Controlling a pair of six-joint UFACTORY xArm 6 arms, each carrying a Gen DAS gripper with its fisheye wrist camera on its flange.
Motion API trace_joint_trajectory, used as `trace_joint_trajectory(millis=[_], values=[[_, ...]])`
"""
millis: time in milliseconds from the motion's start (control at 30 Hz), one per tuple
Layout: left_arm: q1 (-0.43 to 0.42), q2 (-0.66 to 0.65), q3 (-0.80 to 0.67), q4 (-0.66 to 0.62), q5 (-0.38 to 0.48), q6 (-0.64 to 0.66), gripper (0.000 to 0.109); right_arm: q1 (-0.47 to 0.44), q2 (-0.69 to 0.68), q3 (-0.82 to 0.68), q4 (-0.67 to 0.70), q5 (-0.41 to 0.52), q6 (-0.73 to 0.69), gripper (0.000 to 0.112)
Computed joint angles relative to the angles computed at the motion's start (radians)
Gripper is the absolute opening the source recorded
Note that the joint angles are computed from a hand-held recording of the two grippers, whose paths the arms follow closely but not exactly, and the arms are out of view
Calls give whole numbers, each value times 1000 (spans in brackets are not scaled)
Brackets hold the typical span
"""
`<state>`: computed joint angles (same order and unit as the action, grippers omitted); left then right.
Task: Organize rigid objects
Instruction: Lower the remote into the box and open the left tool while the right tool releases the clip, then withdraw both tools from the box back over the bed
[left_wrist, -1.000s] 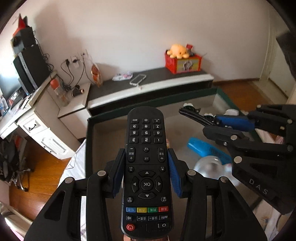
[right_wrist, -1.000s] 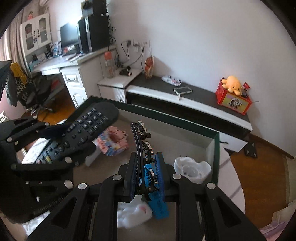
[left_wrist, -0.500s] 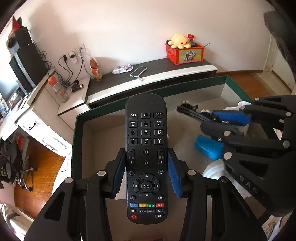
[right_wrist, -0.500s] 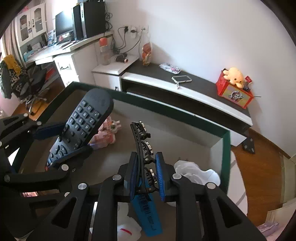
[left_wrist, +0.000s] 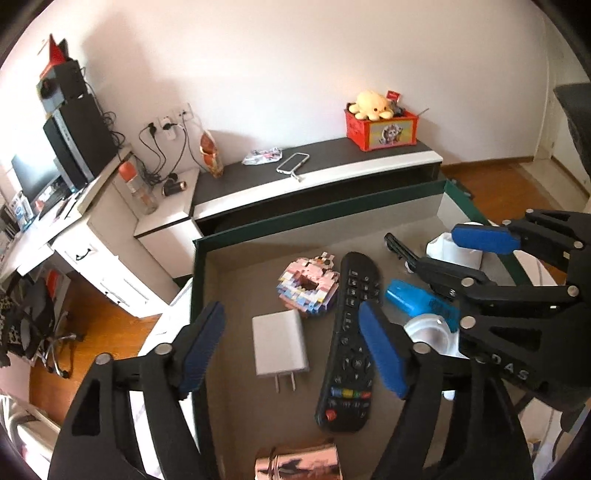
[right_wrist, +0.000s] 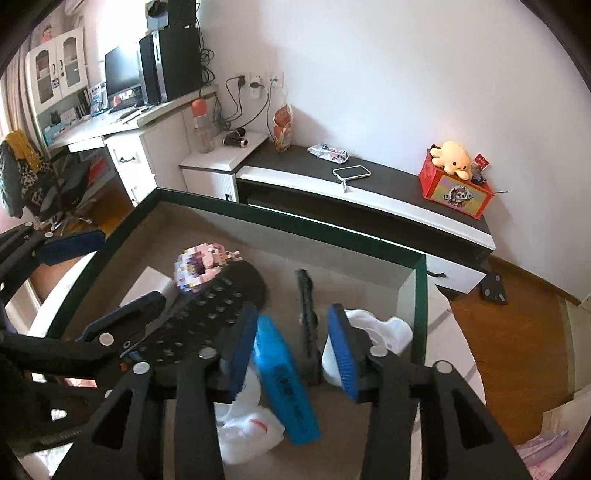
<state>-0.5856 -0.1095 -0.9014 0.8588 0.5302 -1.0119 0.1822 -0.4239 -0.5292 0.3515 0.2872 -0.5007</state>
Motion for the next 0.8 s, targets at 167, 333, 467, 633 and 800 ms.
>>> trace_joint_trajectory(millis=[167,333,467,633,800], values=[[-28,-106,70,52,35,-66,88,7,-116,61,37,12,-14,53],[-79,-259,163,111,93,-145,99,10,-278,137,69,45,-21,65],[-149,-394,242,165,175,-224,102,13,-439,207,75,103,-6,71],[-317,-586,348,217,395,-386,103,0,-716,323,3,204,84,84],[-542,-777,456,186,599,-522,103,21,-1068,441,-115,337,201,103]])
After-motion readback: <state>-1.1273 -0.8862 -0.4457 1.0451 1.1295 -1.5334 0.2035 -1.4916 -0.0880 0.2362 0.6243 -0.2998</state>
